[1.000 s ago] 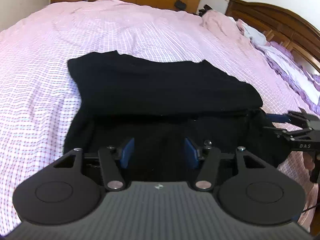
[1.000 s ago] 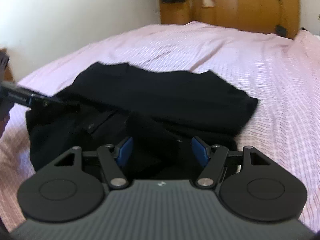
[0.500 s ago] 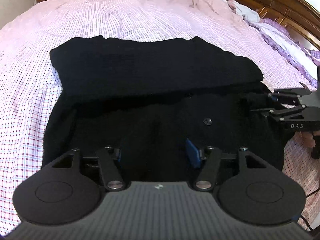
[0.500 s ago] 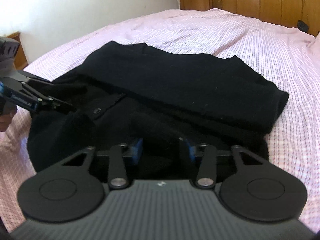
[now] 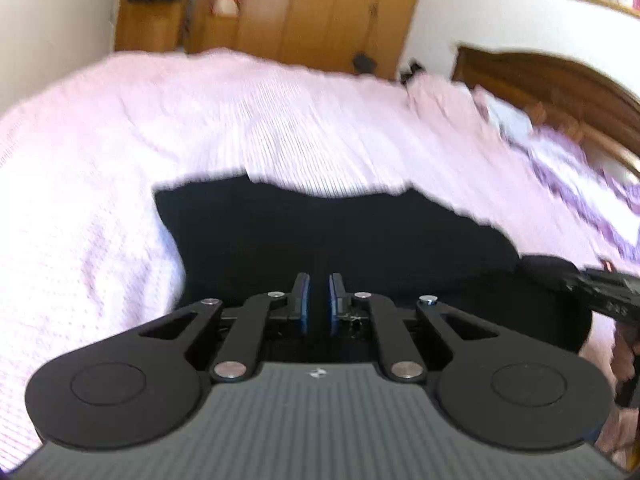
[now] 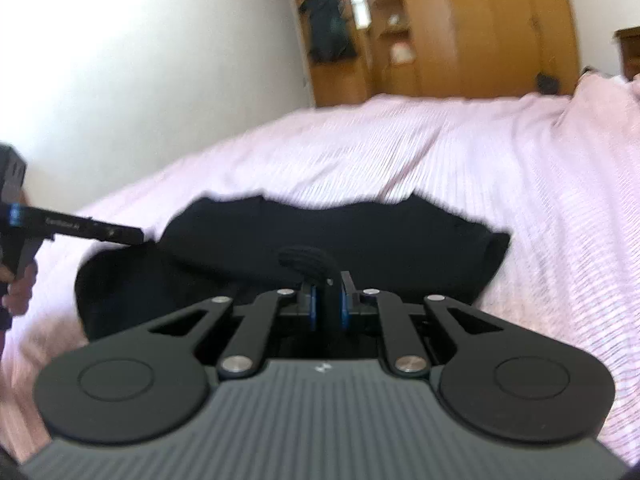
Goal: Fold small clothes
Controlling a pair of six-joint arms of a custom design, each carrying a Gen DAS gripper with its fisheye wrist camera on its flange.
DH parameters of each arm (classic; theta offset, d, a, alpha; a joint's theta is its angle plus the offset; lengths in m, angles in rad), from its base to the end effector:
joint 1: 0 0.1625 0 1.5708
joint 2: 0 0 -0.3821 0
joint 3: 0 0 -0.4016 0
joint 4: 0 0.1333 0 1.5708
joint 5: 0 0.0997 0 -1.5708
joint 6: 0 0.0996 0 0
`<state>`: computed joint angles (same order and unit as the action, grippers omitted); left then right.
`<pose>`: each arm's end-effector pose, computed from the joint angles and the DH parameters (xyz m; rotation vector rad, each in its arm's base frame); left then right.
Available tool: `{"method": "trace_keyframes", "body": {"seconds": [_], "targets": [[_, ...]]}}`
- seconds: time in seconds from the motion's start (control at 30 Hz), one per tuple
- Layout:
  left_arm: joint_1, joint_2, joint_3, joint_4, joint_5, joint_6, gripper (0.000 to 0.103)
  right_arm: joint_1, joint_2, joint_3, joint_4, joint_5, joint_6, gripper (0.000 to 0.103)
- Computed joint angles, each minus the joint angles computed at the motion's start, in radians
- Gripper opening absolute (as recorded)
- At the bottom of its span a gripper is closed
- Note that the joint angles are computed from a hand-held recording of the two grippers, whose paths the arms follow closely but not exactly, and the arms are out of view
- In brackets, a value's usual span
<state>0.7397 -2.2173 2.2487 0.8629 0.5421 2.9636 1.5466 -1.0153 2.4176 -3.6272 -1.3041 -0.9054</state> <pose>0.0545 -0.2462 0.3524 0.2938 2.2413 -1.2884 0.1497 -0.4102 0.0756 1.3530 -2.5609 1.0514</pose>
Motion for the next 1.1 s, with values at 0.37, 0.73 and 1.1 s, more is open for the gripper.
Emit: {"method": "trace_keyframes", "body": {"seconds": [0.37,0.73,1.1], "targets": [[0.122,0.08,-0.176,-0.135,0.047,0.197,0.01,0.094,0.06,-0.112,-0.042,0.02,0.037,0.013],[0.354,0.276,-0.201,-0.04,0.214,0.175,0.084,0.086,0.025,-0.065,-0.008,-0.031,0.022,0.013],[0.369,0.302,-0.12,-0.048,0.257,0.235,0.017,0.076,0.021,-0.049,0.001,-0.057,0.043,0.013]]}}
